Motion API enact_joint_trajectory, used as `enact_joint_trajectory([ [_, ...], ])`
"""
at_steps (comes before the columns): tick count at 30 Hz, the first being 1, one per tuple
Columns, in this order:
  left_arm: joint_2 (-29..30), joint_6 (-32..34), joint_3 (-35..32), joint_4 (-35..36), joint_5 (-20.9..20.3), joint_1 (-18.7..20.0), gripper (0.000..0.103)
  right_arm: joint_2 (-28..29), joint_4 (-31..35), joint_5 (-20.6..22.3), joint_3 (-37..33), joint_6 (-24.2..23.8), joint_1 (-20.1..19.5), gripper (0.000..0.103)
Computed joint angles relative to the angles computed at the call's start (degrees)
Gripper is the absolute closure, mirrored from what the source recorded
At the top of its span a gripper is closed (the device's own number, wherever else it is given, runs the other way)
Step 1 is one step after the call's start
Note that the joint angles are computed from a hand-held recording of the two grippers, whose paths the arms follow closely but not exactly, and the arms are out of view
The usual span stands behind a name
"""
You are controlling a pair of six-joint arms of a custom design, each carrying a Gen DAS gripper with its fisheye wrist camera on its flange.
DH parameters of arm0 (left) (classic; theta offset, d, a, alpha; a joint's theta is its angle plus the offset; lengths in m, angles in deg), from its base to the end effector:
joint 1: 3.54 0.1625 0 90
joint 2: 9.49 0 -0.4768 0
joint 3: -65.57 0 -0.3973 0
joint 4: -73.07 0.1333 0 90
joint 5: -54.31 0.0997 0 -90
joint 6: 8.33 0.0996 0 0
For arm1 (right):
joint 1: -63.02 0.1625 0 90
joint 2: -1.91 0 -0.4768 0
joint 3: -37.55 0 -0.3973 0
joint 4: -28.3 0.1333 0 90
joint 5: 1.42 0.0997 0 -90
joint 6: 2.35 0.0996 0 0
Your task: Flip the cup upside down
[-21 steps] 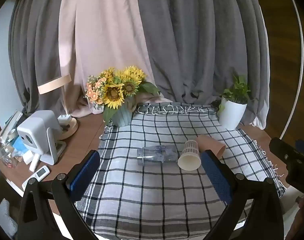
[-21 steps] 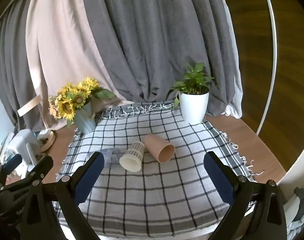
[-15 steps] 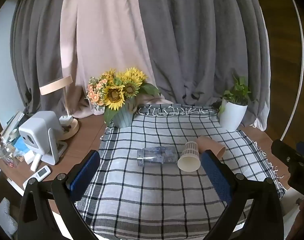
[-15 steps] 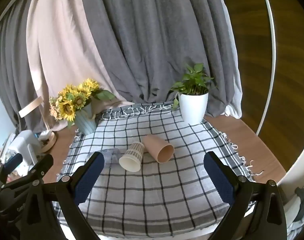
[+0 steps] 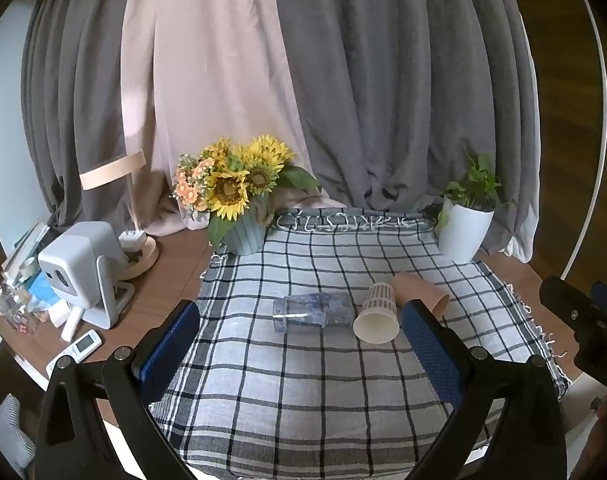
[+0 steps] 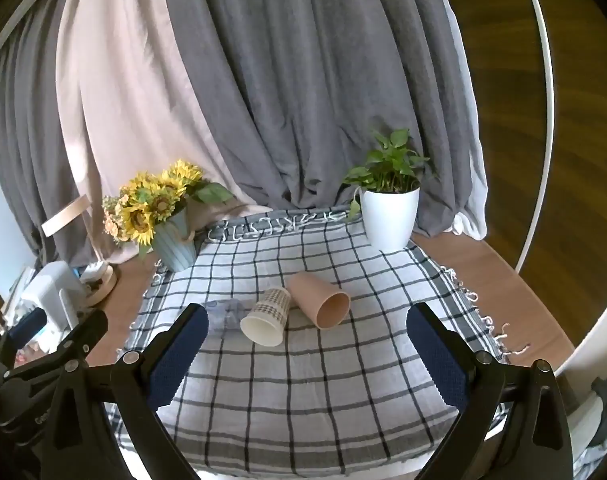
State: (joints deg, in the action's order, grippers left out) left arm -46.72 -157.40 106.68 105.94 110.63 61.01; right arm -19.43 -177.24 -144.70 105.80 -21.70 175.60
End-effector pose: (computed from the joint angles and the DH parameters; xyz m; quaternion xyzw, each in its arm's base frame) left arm -0.1661 -0.7878 0.2946 0.2898 0.8155 -0.4161 0.2792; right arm 0.3594 -0.7249 0.1170 0.0281 -0.7798 0.5141 0.3560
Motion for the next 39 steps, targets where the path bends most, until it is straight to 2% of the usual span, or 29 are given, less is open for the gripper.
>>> enact_joint_trajectory([
  [39, 0.83, -0.39, -1.12, 0.38, 0.10, -0.20, 0.000, -0.05, -0.81, 0.95, 0.78, 0.21, -0.45, 0.003],
])
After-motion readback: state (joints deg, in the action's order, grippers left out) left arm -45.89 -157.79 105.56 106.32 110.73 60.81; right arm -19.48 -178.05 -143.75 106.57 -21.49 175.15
